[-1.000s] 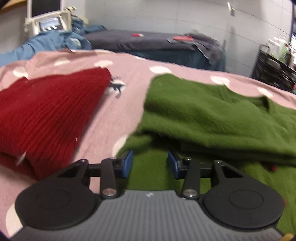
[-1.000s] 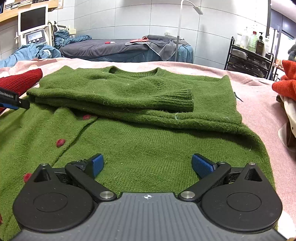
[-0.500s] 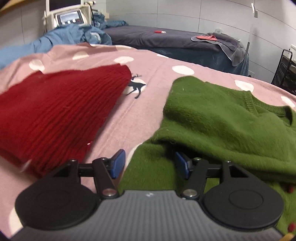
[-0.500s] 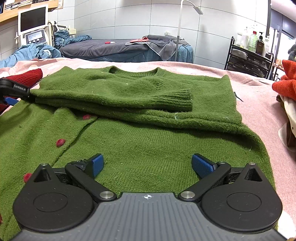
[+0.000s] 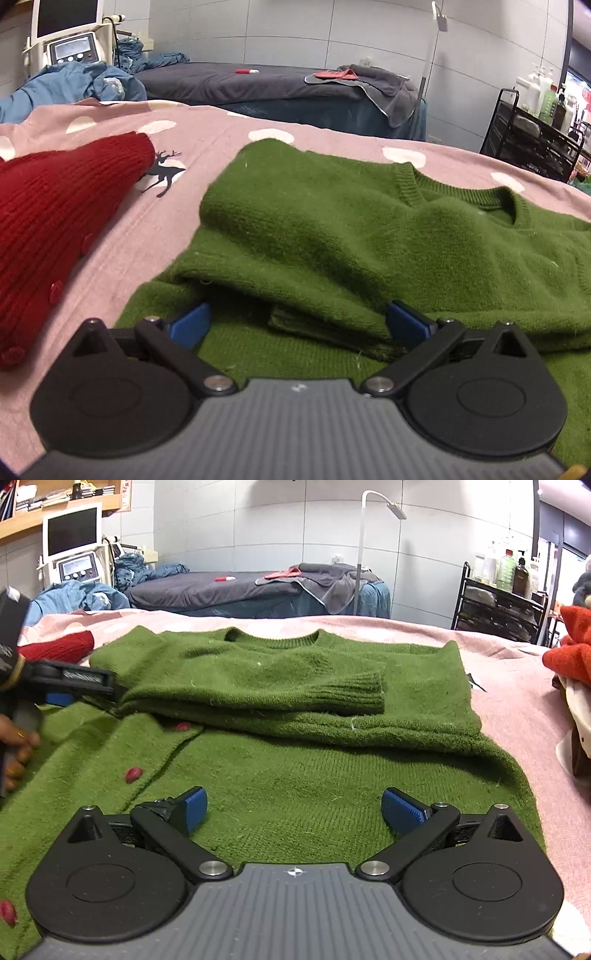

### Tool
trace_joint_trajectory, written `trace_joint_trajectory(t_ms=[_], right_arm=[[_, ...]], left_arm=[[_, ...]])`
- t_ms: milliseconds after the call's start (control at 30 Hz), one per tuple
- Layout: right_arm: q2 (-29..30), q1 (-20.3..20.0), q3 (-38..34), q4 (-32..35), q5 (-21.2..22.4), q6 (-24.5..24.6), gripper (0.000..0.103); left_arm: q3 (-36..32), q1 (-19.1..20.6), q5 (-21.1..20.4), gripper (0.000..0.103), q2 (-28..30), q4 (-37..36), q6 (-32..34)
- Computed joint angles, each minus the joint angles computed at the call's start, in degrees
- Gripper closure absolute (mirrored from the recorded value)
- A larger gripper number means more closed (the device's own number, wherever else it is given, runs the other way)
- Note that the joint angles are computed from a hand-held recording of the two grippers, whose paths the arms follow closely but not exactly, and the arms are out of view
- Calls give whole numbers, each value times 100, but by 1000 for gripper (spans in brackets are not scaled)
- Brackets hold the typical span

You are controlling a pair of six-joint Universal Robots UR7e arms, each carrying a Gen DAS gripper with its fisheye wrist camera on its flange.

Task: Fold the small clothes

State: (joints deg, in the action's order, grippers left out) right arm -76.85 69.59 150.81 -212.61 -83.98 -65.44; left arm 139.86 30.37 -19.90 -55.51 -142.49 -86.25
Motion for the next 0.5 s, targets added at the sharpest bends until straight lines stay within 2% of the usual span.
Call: trace_joint_trajectory(t_ms=[100, 167, 200, 267, 300, 367, 500], right_arm=[[-259, -102, 91, 161, 527, -163, 0], [-353, -42, 15, 353, 956, -415, 0], [-272, 110, -103, 341, 949, -542, 0], [164, 528, -491, -15, 530, -511, 0], [356, 662, -736, -92, 336, -346, 0], [559, 787, -1224, 100, 85, 289, 0], [697, 950, -2128, 1473, -664, 1865, 0]], left_arm=[[195, 13, 48, 0, 116, -837, 390], [261, -12, 54, 0, 111, -894, 355], [220, -3, 76, 0, 123, -757, 310], [183, 6, 99, 0, 158, -662, 271], [202, 1, 103, 0, 174, -746, 294], [230, -55, 88, 0, 148, -733, 229], [233, -63, 94, 0, 166, -726, 211]])
